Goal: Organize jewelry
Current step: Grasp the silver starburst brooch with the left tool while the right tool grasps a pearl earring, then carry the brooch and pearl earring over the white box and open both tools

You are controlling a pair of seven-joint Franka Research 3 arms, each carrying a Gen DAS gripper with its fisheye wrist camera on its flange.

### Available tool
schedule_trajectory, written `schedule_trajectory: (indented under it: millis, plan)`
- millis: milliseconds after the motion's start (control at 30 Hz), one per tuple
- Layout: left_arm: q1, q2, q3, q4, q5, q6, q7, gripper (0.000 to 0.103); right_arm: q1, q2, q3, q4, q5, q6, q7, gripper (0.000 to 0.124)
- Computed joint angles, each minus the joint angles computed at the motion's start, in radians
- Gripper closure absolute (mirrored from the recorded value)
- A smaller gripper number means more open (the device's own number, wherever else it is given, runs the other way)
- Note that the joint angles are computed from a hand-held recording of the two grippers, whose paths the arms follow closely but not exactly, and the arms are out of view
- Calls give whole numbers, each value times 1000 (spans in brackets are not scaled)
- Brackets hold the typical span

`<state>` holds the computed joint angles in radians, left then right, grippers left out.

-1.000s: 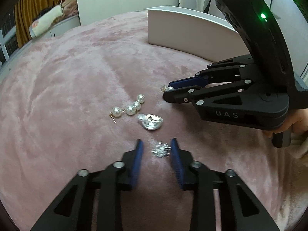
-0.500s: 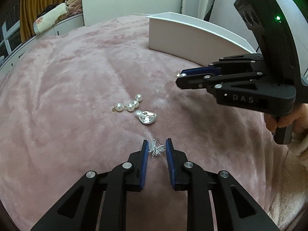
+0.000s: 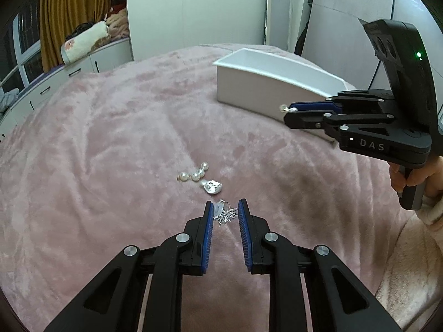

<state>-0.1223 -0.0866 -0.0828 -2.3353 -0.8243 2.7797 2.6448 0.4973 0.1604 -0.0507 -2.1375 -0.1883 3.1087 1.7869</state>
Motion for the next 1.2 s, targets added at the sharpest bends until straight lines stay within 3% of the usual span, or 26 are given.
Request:
schedule_trajectory:
  millis: [167,233,367,500,833,1033,1200]
  plan:
    - [-24,-58,-1,-25,25,24,-32,80,46,-96,-88,-73,-213,25,185,108]
    - [-43,-81,6,-33,37,34,-48,80,28,-133,-89,-96,-291,29,250,108]
    - [-83,-109,15,-29,78,49,-100,80,-49,-208,-61,-135,-501,31,429,108]
    - [-122,-112,14,-1,129,56,-148,80,-159,-276,5,-174,-619,43,533,108]
    - [-176,-42,-25,144,191,68,-264,80,-300,-416,56,-281,-536,68,436,108]
    - [-159,36,-76,245,268,64,-336,80,-247,-457,-39,-322,-401,79,292,108]
    - [-129,123,-123,360,386,48,-457,80,-267,-446,-50,-318,-335,90,222,108]
